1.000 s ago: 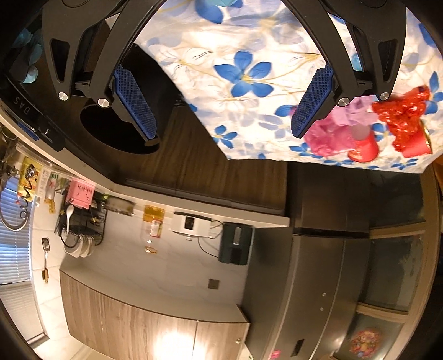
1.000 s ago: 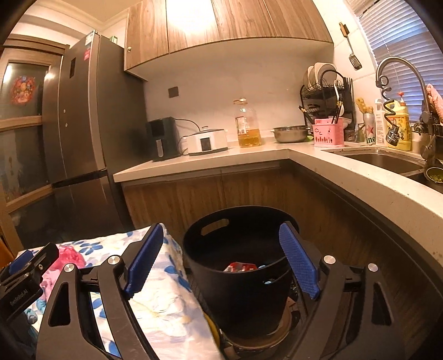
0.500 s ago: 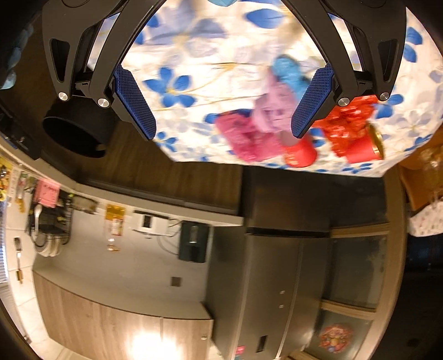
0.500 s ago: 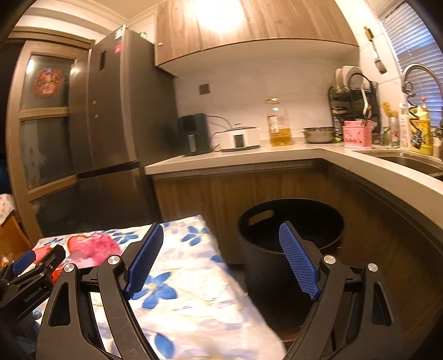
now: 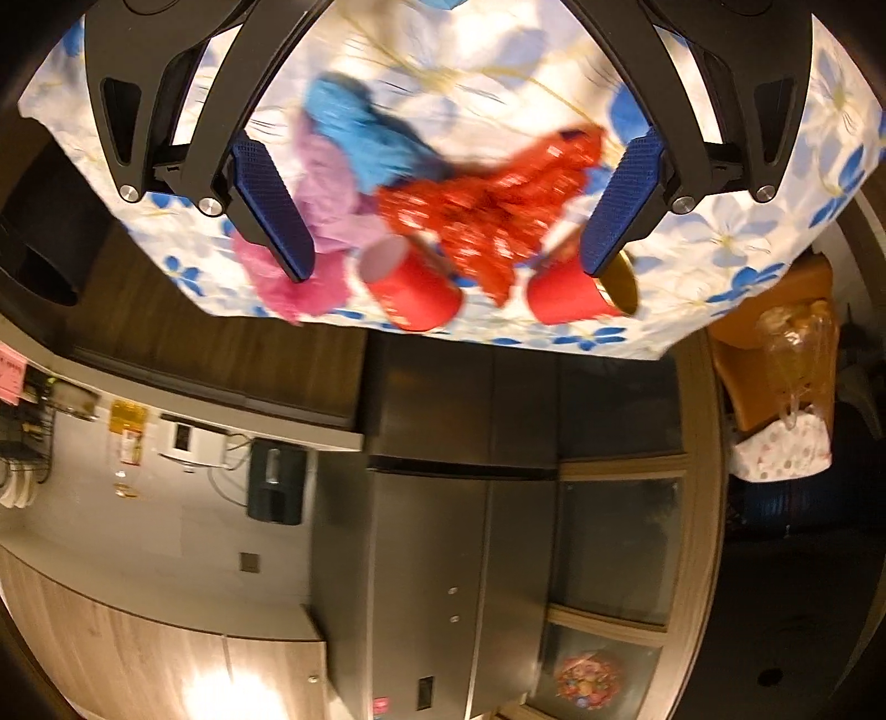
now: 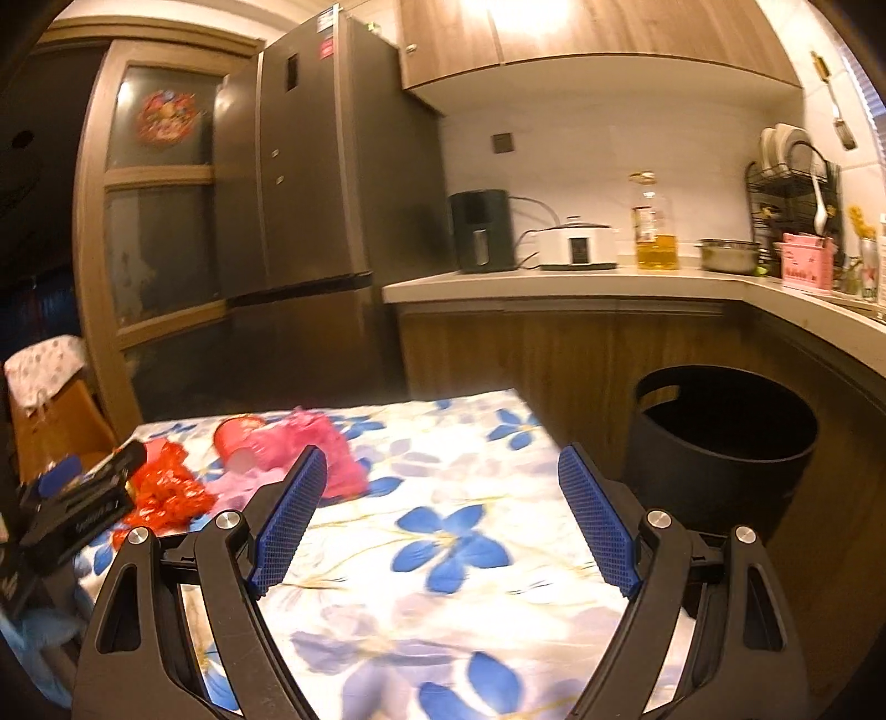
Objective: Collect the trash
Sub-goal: 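Grasp the red plastic bag with the left tool, then grasp the pink glove with the right tool and lift it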
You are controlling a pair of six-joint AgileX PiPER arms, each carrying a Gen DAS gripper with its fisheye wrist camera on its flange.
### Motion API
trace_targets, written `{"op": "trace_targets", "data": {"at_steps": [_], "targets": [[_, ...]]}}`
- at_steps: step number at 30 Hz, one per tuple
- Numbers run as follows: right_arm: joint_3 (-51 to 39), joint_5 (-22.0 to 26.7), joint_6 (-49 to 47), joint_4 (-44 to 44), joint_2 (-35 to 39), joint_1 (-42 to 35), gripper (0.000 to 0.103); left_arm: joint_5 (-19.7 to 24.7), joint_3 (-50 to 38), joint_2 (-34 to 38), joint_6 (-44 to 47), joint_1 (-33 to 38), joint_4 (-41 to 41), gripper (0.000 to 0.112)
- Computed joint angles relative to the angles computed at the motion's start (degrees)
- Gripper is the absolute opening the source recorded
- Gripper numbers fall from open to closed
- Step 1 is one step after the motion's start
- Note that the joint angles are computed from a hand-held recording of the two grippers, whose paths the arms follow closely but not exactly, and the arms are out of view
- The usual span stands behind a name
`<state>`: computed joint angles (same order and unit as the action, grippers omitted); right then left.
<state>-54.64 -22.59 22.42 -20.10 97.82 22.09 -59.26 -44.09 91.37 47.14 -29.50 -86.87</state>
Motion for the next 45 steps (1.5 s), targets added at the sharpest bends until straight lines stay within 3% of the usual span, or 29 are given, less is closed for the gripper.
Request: {"op": "trace_targets", "data": {"at_steps": [8, 10, 16, 18, 20, 26, 33, 38, 42, 45], "targets": [[-2.4, 1.3, -3.0, 2.9, 2.5, 3.9, 0.083, 14.5, -1.3, 0.9, 0.6, 12.5, 3.8, 0.079], [-3.1, 1.7, -3.5, 3.3, 2.9, 4.5, 0.083, 16.0, -2.0, 1.7, 0.7, 13.8, 3.9, 0.074], [-4.1, 2.2, -3.3, 3.4, 3.9, 5.8, 0.083, 24.3, -5.4, 4.8, 6.9, 18.8, -0.4, 0.044], [-4.4, 2.4, -2.4, 2.1, 4.1, 5.7, 0.083, 27.0, -5.3, 5.1, 6.4, 20.2, 0.1, 0.026], [-4.5, 2.6, -2.7, 2.1, 4.2, 6.1, 0.083, 28.1, -4.5, 4.5, 4.5, 20.7, 1.7, 0.020], [-5.0, 3.3, -2.8, 2.1, 4.5, 7.1, 0.083, 26.1, 0.7, 0.3, -4.5, 19.5, 7.1, 0.013], [-5.7, 4.0, -0.6, -0.3, 5.3, 8.8, 0.083, 20.6, 8.7, -9.2, -9.3, 12.3, 6.4, 0.013], [-7.6, 5.0, 1.8, -2.7, 7.5, 10.6, 0.083, 14.9, 12.3, -14.8, -7.5, 6.7, 2.2, 0.013], [-10.9, 5.9, 5.3, -5.7, 11.0, 12.4, 0.075, 8.8, 14.3, -18.7, -4.6, 1.7, -2.1, 0.013], [-14.7, 8.0, 7.0, -7.5, 14.1, 13.9, 0.068, 6.9, 15.6, -21.0, -3.2, -0.1, -3.7, 0.013]]}}
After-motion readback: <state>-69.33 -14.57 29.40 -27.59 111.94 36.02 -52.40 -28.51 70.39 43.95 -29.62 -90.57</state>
